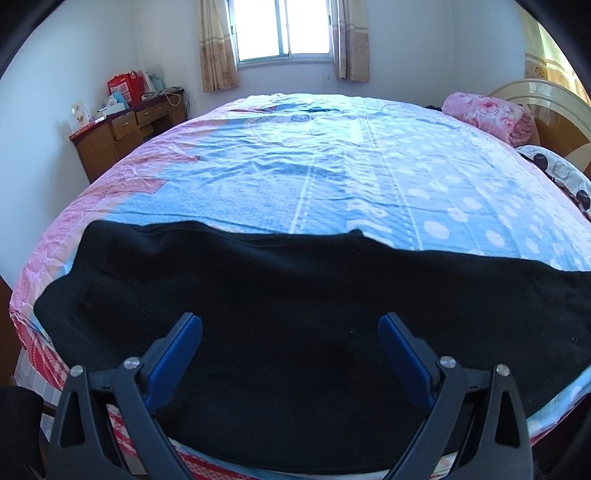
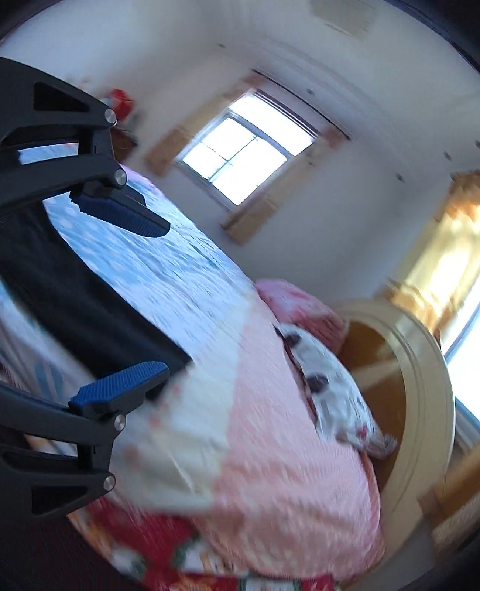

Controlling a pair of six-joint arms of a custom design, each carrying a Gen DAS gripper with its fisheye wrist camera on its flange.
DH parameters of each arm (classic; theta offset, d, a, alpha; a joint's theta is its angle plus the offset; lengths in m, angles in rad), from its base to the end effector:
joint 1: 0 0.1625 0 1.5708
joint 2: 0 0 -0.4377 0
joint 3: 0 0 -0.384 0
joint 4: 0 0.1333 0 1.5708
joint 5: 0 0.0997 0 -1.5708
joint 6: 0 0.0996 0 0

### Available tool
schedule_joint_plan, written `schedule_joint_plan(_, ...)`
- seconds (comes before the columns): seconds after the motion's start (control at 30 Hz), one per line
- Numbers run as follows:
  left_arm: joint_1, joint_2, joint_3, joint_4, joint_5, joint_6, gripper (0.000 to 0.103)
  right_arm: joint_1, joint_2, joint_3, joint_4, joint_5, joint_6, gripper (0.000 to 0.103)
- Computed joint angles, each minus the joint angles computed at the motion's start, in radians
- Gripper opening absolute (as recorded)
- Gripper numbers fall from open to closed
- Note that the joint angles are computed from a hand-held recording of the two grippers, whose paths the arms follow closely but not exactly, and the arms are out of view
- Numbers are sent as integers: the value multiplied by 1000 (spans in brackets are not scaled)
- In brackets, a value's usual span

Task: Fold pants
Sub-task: 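Grasp a black pant leg end with the right tool and lift it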

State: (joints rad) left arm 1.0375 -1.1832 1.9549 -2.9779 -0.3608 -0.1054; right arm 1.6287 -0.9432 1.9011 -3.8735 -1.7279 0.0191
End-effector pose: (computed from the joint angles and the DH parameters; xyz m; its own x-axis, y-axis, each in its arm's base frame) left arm -0.0804 -0.5817 0.3308 -0.6261 -0.3700 -0.6864 0.3452 0.6578 -0.6694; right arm 0.1520 -0.5883 0.2778 -0.9949 0.0993 0.0164 0.0060 0.2218 -0.9751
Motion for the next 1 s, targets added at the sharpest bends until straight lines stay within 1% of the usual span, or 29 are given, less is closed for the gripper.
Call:
schedule_joint_plan(0.07,-5,-1,-1,16,-1,-9,99,-21,-11,6,13,-13,27,71)
schedule_joint_plan(0.13,-8,-1,-3,26,0,-11,99,-40,-6,2,35,9,33,71)
schedule_joint_plan(0.17,-10,0,-3,24,2,-6,99,-44,0,-5,51,12,24,71)
schedule_joint_plan(0.2,-12,-1,-3,20,4,-1,99,-40,14,-20,71,-14,15,71)
schedule_joint_plan(0.23,-12,-1,-3,14,4,4,99,-32,34,-41,83,-51,25,71)
schedule_joint_plan(0.27,-11,0,-4,13,4,4,99,-38,38,-33,70,-58,48,70)
schedule_joint_plan(0.3,-7,-4,-5,27,1,-12,99,-43,46,-28,35,-47,49,70)
schedule_joint_plan(0.4,4,-19,-8,91,-21,-73,99,-30,52,-34,46,-80,-3,70)
schedule_joint_plan(0.5,4,-24,-6,95,-23,-87,99,-26,55,-29,64,-46,13,70)
schedule_joint_plan(0.57,2,-23,-6,84,-19,-77,99,-15,64,-38,80,-59,-1,70)
schedule_joint_plan(0.6,0,-23,-6,76,-15,-71,99,-15,66,-46,95,-47,3,70)
schedule_joint_plan(0.7,0,-26,-7,73,-15,-70,99,-21,55,-23,136,23,59,69)
schedule_joint_plan(0.8,0,-28,-7,79,-18,-75,99,-13,65,-33,158,25,31,69)
schedule_joint_plan(0.83,1,-28,-6,86,-18,-79,99,-19,65,-35,160,38,35,62)
schedule_joint_plan(0.87,1,-28,-7,92,-18,-83,99,-29,64,-34,153,60,55,58)
schedule_joint_plan(0.9,2,-29,-8,101,-20,-90,99,-43,63,-36,142,80,86,51)
schedule_joint_plan(0.97,3,-29,-9,109,-26,-99,99,-63,63,-48,149,99,106,40)
schedule_joint_plan(1.0,1,-27,-8,102,-25,-93,99,-71,64,-55,165,111,108,31)
